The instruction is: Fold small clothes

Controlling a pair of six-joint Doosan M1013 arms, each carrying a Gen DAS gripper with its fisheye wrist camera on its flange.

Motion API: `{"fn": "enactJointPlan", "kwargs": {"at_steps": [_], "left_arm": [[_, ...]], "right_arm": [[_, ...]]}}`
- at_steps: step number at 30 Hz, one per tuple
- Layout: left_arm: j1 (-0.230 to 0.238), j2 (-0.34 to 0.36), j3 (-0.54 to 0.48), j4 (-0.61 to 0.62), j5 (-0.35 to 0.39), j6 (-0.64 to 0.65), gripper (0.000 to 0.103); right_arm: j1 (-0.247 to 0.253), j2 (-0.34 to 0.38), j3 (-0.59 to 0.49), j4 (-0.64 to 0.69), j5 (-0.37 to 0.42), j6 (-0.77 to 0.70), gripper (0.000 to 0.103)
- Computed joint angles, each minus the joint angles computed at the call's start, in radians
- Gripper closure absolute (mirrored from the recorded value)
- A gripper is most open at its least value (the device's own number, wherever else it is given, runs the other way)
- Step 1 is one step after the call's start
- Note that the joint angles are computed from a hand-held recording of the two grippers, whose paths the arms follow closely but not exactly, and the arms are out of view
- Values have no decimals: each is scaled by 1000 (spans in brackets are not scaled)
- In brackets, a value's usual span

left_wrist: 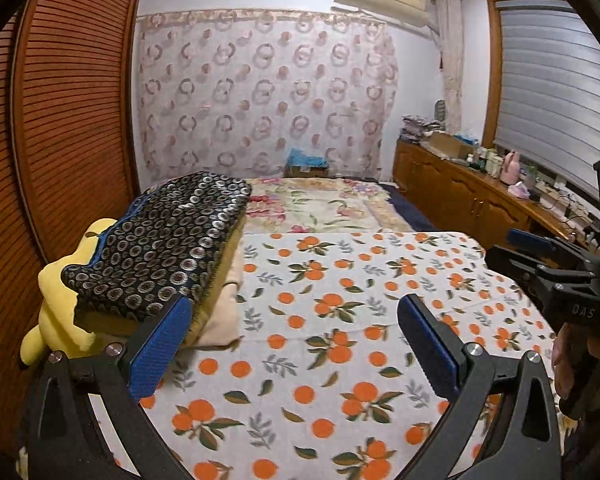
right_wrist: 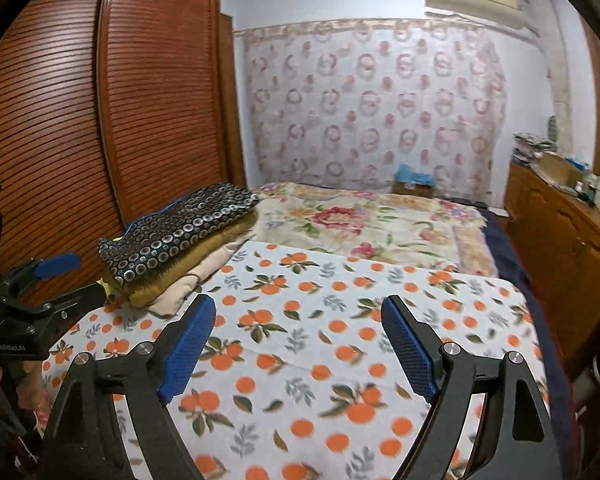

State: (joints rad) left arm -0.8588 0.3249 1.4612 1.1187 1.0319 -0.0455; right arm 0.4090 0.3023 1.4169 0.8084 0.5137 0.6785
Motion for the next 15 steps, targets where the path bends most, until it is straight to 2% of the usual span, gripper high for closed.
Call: {"fn": "enactJointPlan", "kwargs": {"at_steps": [10,15], "left_arm": [[-29,12,-59,19,39,50,0],[-45,13,-79,37,56,68,0]], "right_arm": [[-6,-104,113,-16,-99,51,17],[-10,-141,143,53,-115,-8,17]]}}
